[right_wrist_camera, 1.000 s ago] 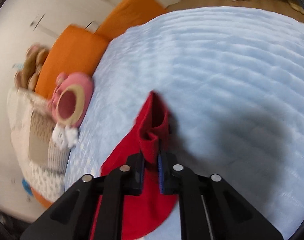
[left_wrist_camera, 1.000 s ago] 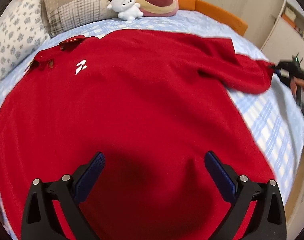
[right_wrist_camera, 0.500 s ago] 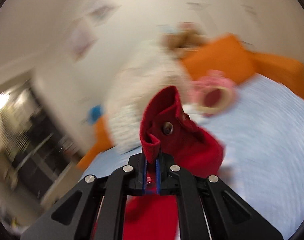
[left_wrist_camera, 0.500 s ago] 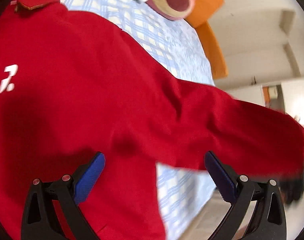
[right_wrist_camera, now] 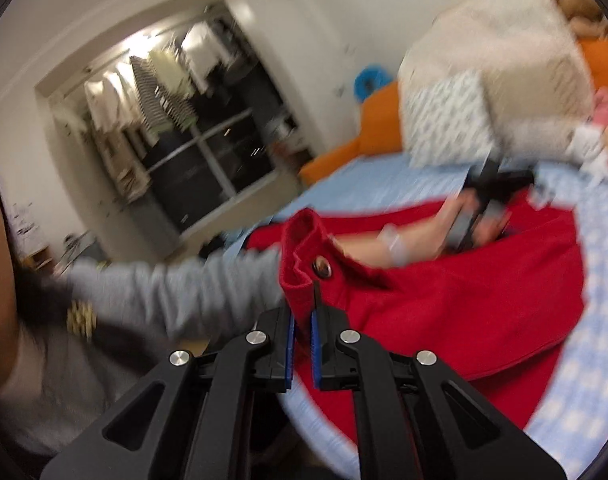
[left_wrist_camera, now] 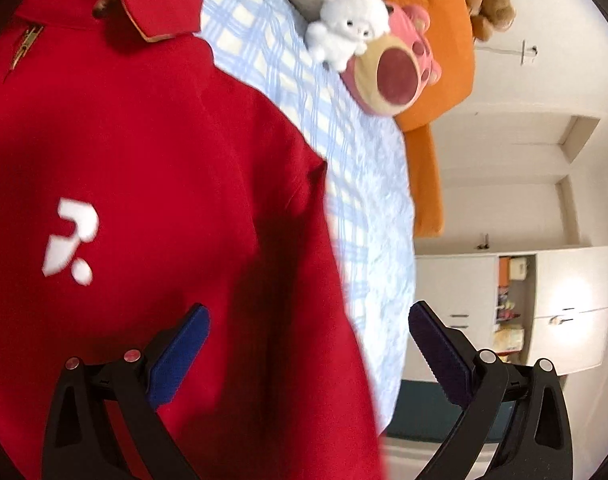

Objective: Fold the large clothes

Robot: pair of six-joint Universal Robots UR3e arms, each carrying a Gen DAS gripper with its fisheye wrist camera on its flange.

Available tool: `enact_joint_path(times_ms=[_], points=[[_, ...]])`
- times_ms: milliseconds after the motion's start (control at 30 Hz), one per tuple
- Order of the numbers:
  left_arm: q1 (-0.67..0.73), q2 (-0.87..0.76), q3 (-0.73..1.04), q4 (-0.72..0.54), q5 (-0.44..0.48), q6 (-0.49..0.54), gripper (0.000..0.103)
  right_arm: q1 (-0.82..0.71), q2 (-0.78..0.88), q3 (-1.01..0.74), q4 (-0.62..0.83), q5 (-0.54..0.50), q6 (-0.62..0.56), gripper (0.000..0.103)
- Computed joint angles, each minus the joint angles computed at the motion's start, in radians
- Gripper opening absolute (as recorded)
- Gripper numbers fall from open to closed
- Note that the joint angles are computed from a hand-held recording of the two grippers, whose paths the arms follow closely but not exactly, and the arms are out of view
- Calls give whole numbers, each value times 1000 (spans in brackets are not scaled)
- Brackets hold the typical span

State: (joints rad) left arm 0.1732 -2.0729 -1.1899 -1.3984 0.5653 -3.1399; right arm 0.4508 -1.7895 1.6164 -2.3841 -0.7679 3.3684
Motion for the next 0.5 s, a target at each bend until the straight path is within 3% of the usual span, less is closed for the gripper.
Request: enact_joint_path(times_ms=[67,167,333,400,433,467,500], points=[[-8,-32,44,-19,7,32,100,16,-24,93,-55,13,21,7],[-23,-64,122,-122,96,138,100,21,-33,190,-123,42,59,7],[-101,-116,211,-94,257,120,92,57,-69,229,-224,-2,142,7],[-119,-122,213,-64,280,127,59,74,-74,229,-273,-39,164,7],[-122,-117,204,-52,276,124,49,109,-58,226,-303,-77,172,7],[-122,-115,194,-44,261,120,26,151,-45,216,-320,-138,169,7],[-123,-115,191,-40,258,114,19,197,-18,191,-312,-199,149,7]])
